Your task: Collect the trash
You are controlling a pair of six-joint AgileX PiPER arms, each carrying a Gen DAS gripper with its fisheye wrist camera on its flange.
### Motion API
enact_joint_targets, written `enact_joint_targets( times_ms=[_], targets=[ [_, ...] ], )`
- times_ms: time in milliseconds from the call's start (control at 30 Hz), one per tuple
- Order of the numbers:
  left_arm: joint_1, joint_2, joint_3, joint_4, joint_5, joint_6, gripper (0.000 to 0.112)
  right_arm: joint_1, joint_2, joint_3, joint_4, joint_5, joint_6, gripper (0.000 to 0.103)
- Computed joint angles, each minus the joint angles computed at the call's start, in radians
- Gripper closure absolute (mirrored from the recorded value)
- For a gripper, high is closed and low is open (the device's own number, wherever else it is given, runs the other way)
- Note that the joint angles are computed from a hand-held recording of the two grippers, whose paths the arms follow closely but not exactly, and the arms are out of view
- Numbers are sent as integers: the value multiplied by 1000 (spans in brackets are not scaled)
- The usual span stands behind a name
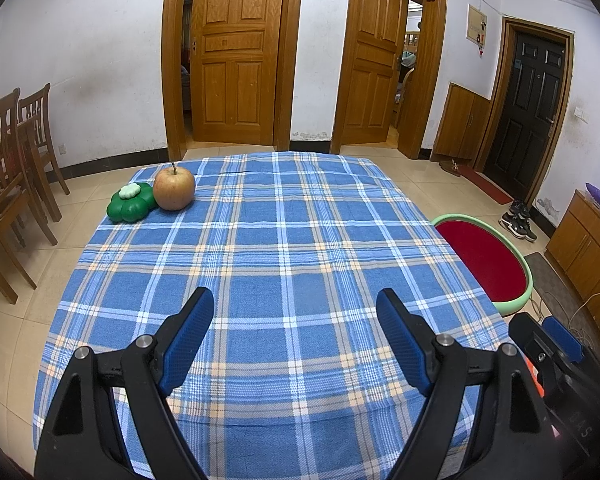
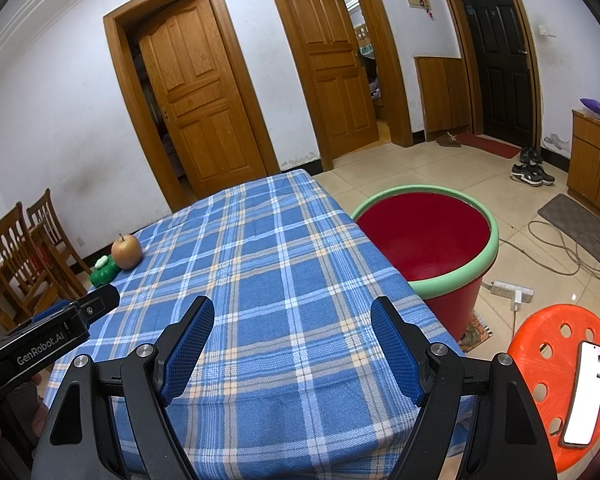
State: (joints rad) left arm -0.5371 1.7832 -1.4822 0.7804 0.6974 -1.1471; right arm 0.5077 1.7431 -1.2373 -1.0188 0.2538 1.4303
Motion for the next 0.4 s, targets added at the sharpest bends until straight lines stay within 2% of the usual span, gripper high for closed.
enact_joint_targets(
  times_ms=[267, 400],
  targets=[
    [2, 1, 0, 0, -2, 0, 29, 6, 6, 1, -32, 1, 31, 22],
    [3, 0, 1, -3, -1, 3, 29, 7, 10, -19, 23, 11, -28, 22]
  ],
)
